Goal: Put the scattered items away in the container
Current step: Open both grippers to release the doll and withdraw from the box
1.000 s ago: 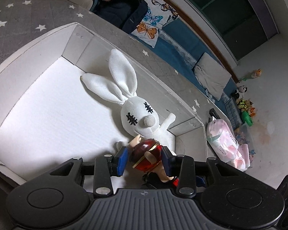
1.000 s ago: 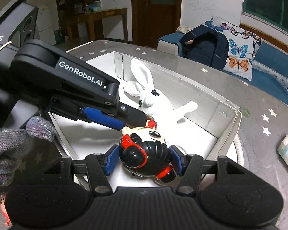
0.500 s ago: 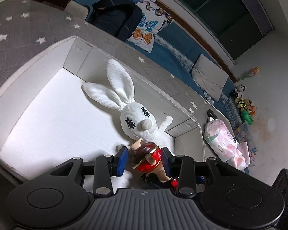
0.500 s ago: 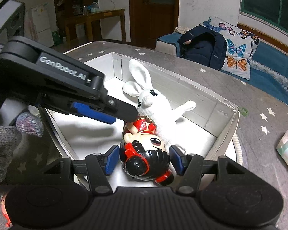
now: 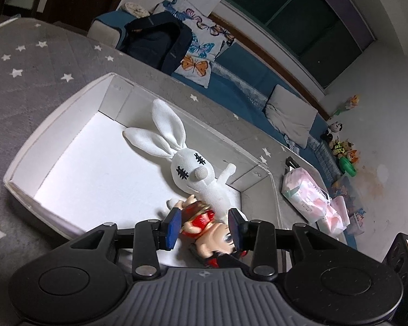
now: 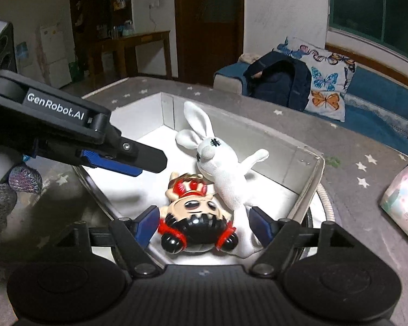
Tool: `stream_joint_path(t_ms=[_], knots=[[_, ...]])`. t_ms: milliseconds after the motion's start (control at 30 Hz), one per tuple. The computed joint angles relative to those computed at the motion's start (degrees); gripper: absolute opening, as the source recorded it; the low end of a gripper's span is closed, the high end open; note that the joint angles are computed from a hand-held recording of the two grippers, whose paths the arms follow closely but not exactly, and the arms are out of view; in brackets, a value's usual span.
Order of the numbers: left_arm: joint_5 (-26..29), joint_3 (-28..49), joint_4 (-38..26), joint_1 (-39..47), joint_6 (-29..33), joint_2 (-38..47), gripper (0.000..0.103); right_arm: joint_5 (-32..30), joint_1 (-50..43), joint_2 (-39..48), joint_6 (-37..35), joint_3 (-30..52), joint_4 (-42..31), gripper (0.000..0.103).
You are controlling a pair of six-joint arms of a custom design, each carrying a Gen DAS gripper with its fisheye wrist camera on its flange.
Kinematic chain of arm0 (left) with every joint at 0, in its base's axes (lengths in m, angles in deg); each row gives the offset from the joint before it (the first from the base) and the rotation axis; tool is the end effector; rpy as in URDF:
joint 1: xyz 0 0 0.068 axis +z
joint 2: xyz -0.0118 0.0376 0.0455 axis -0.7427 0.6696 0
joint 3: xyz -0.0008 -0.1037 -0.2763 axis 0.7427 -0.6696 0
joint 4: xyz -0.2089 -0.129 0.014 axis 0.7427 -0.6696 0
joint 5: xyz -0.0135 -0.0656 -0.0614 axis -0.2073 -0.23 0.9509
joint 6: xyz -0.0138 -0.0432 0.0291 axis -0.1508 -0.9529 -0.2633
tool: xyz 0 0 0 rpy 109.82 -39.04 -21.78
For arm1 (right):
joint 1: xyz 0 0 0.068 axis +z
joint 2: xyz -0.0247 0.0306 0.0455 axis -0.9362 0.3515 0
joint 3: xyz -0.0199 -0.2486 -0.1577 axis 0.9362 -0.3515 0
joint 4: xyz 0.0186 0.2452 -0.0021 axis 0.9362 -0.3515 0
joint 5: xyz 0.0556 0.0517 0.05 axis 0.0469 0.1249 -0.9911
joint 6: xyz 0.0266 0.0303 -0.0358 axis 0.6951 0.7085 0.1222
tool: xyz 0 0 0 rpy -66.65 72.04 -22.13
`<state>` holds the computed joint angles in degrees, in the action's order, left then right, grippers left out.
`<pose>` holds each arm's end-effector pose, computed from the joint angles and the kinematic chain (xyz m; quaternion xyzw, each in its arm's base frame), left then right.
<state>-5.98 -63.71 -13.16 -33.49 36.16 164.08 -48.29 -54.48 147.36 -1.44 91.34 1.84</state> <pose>0.2406 0.0461 0.1443 -0.2012 0.8753 -0.2321 0.3735 0.3248 0.1021 0.1015 -0.3559 0.8386 0.1781 0.3721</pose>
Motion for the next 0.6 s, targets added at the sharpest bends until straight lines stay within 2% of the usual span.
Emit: stream_joint_path(t_ms=[67, 200, 300, 433, 533, 600], knots=[[0.41, -1.38, -0.49, 0.37, 0.64, -2.31, 0.04, -0.58, -0.37, -1.52, 1.15, -2.31, 2.17, 0.081], [0.49, -4.62, -1.38, 0.86, 1.74, -7.4, 0.04, -2.5, -1.48, -5.48, 1.91, -7.98, 6.45, 0.084], [0.89, -6.94, -3.37, 1.62, 2.93, -12.25, 0.04, -4.09, -2.33, -8.84, 2.54, -12.92, 9.98, 0.092], [1.95, -10.1, -7.28, 3.48, 5.6, -19.35, 0.04, -5.74, -3.03, -12.88, 2.92, -19.51, 15.04, 0.096], [3.2, -12.59, -11.09, 5.08, 7.75, -24.92, 0.04, -7.58, -3.46, -15.53, 3.14, -23.4, 16.8, 0.103], [4.46, -14.05, -13.77, 6.55, 9.45, -28.11, 0.04, -8.59, -3.19, -16.91, 2.83, -25.75, 17.88, 0.103]])
